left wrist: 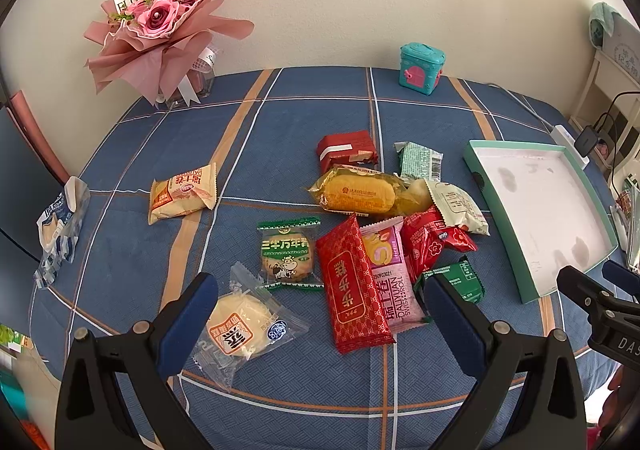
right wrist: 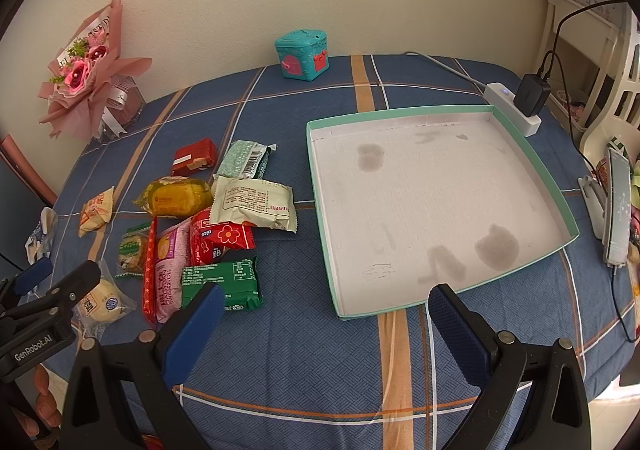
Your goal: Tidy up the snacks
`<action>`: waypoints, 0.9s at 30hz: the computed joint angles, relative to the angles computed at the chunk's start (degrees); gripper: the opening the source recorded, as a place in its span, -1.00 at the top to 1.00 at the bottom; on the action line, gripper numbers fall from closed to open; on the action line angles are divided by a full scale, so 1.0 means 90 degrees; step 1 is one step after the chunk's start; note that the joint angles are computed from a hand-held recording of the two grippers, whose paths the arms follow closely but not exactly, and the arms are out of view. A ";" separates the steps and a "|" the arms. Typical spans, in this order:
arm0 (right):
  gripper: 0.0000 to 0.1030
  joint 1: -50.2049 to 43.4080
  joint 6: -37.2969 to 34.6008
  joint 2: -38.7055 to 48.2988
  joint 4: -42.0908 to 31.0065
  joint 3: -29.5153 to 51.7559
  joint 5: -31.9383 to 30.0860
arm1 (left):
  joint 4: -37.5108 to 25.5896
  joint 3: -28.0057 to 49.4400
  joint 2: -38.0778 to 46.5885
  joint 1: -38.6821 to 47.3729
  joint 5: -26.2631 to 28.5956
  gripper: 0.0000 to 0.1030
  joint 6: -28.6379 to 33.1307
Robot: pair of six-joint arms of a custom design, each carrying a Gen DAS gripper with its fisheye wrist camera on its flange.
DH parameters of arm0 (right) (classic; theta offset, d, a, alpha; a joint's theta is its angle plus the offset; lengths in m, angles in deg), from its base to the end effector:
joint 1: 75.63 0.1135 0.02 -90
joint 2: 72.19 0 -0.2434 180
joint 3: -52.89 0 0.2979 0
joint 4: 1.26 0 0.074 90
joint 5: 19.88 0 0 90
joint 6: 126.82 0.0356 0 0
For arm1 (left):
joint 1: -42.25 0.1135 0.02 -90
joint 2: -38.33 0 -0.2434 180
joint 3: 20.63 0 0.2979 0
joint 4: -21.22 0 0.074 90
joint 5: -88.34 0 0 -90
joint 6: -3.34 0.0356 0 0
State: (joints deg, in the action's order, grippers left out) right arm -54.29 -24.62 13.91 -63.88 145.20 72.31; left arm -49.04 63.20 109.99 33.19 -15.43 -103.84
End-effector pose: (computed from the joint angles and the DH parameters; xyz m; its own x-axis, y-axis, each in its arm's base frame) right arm 0.3360 0.1298 0.2973 -0.8311 -0.0980 -0.5475 -0.1722 0.9813 0.0858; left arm 0.2897 -0.0376 0.3152 -0.8094 -0.1615 -0.5647 -0.2202 0.9748 0.0369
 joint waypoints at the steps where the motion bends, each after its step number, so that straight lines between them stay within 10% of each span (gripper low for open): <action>1: -1.00 0.0001 -0.0001 -0.0001 -0.0002 0.0003 0.0000 | -0.0004 0.0013 0.0009 -0.0015 -0.0011 -1.00 -0.0009; 27: -1.00 0.0119 0.0099 0.0138 -0.0014 0.0107 -0.0204 | -0.0124 -0.0081 -0.0118 0.0457 0.0492 -1.00 -0.0161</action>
